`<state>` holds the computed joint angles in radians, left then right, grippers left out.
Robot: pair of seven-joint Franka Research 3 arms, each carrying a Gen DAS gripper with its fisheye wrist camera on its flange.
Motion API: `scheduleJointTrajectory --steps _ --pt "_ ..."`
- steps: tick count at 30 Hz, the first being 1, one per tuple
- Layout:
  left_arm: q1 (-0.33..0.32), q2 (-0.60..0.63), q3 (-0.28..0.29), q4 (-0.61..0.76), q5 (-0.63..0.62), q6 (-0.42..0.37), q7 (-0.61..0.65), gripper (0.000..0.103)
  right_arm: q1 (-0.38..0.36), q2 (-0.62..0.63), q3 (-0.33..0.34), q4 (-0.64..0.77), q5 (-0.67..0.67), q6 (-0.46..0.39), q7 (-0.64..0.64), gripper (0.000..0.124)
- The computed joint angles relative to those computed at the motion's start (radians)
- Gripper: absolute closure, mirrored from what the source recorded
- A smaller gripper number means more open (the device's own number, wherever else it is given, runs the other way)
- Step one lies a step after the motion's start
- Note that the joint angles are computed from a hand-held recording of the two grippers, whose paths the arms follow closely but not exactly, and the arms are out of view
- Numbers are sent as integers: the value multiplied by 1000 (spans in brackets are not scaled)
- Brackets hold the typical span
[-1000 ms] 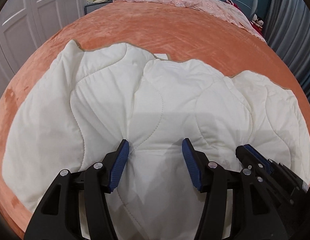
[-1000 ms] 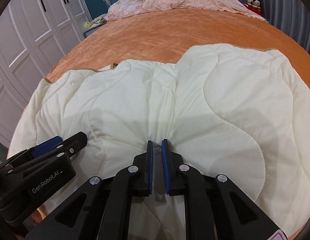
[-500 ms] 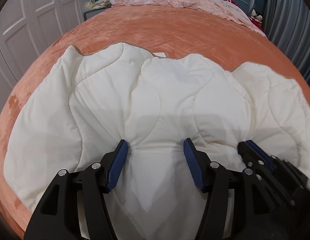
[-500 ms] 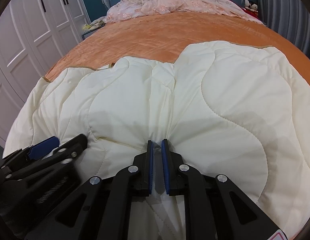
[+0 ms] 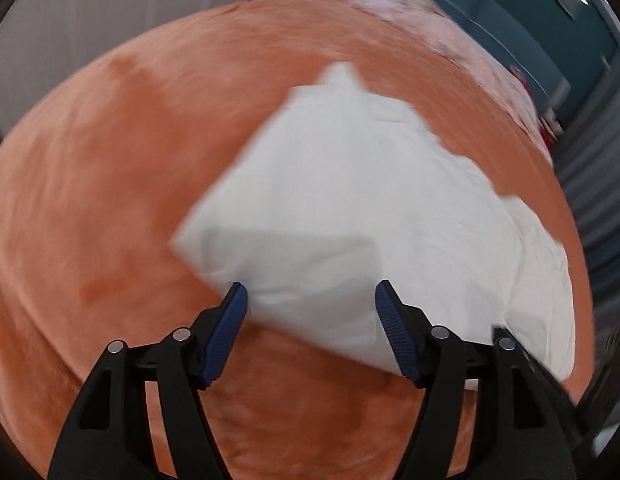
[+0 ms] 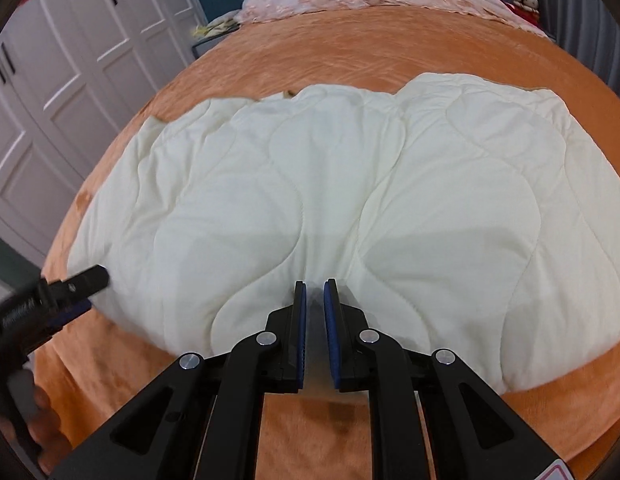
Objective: Fold large clothes
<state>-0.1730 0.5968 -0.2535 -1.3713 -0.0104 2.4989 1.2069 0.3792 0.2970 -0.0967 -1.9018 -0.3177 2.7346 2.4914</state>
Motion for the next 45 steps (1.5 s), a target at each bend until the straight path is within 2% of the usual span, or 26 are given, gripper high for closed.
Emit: scheduleJointTrajectory --steps 1,3,4,7,11,12,15,16,19,21,25,30,32,35,36,37,38,39,40,42,45 --pt "14 2 1 -5 -21 -10 -19 33 1 -3 -1 -2 0 -2 2 111" --pt "69 1 -32 -35 -109 16 -26 32 -8 -5 7 -1 21 -5 -6 111" --pt "87 -6 -45 -60 -141 36 -22 27 -12 -8 10 -2 29 -8 -12 111" --pt "134 22 -94 -56 -237 50 23 21 -17 2 14 11 44 -23 -27 111" --pt "133 43 -108 -31 -271 54 62 17 -15 15 11 19 53 -31 -28 111" --pt "145 56 -132 -20 -298 55 95 20 -15 17 10 18 54 -28 -27 111" --pt "165 85 -177 19 -367 19 162 48 -15 24 8 21 59 -27 -32 111" --pt "157 90 -170 39 -373 9 162 60 -14 25 7 23 60 -28 -34 111" --pt "163 50 -175 14 -404 28 213 83 -12 24 8 30 67 -46 -40 111" --pt "204 15 -213 -14 -480 31 278 88 -10 21 11 38 70 -67 -41 111" --pt "225 -77 -214 -77 -564 28 386 94 -2 13 22 45 66 -99 -32 111" --pt "206 -225 -179 -178 -608 105 542 95 11 23 68 65 109 -98 -75 110" --pt "178 -254 -160 -181 -610 126 570 95 5 43 104 84 169 -77 -139 110" --pt "157 -298 -153 -198 -648 138 641 97 5 58 123 95 236 -51 -230 111" --pt "156 -304 -160 -198 -685 134 685 103 3 45 122 83 258 -50 -245 111" --pt "171 -304 -191 -186 -764 118 772 103 -18 28 142 61 318 -31 -287 111" --pt "153 -308 -188 -177 -772 114 799 103 -63 -14 184 5 435 19 -361 112" --pt "127 -318 -185 -175 -759 129 830 103 -77 -59 192 -51 482 57 -382 112" --pt "99 -322 -177 -174 -738 152 850 103 -56 -93 165 -90 471 76 -359 112" --pt "19 -316 -133 -171 -620 220 798 103 -32 -169 117 -180 394 91 -278 111" --pt "-9 -284 -97 -146 -529 181 649 103 -50 -242 106 -286 334 103 -187 111"
